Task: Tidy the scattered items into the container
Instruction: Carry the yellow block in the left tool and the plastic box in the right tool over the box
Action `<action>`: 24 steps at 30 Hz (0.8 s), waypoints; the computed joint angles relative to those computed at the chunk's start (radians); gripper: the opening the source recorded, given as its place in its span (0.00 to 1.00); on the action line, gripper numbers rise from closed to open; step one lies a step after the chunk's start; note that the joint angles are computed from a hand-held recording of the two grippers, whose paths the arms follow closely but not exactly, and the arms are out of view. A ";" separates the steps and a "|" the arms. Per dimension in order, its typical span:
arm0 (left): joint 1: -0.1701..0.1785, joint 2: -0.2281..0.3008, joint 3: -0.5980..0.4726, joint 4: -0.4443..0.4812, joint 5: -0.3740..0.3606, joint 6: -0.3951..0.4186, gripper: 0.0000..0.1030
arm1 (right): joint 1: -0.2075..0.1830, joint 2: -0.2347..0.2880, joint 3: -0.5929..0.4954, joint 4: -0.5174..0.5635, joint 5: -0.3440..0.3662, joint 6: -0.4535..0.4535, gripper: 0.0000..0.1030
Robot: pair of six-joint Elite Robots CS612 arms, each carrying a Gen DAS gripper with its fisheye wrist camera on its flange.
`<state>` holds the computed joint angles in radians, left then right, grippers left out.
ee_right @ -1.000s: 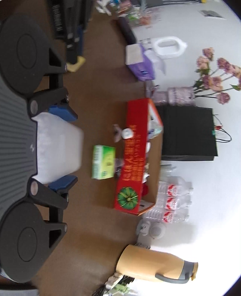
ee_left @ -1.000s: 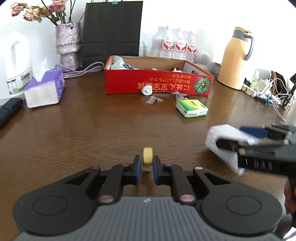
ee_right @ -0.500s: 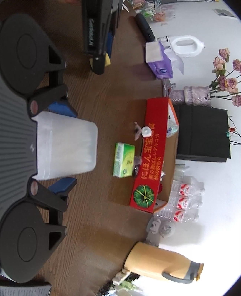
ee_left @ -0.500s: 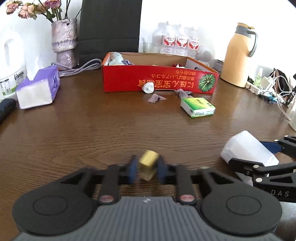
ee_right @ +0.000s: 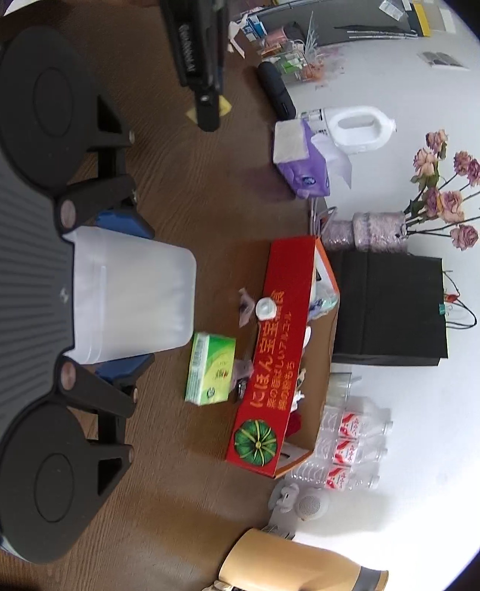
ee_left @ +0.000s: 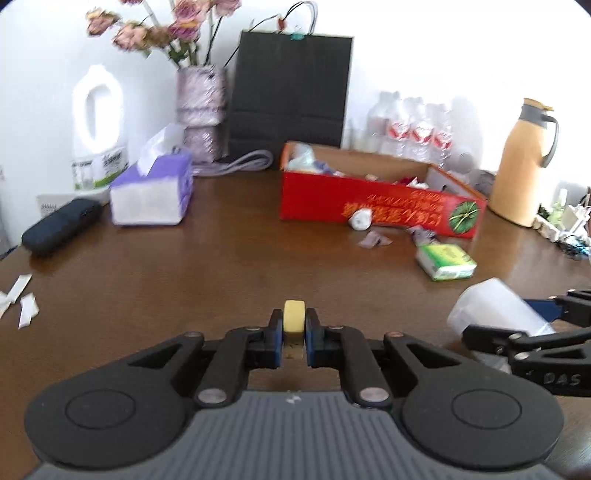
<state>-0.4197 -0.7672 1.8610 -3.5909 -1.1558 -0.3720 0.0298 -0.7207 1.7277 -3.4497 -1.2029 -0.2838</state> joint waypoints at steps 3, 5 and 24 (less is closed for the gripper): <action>-0.002 0.003 0.002 -0.031 0.007 0.009 0.11 | -0.002 -0.002 0.007 -0.008 0.013 0.020 0.62; 0.004 0.006 -0.007 -0.030 -0.009 0.011 0.11 | -0.004 -0.005 0.006 0.021 0.026 0.031 0.62; 0.117 0.118 -0.486 0.218 -0.374 0.172 0.12 | -0.044 0.065 -0.337 0.062 -0.073 0.139 0.62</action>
<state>-0.3029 -0.6492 1.3754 -3.3733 -1.5297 -0.2000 -0.0141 -0.6554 1.3906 -3.3873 -1.2762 -0.1452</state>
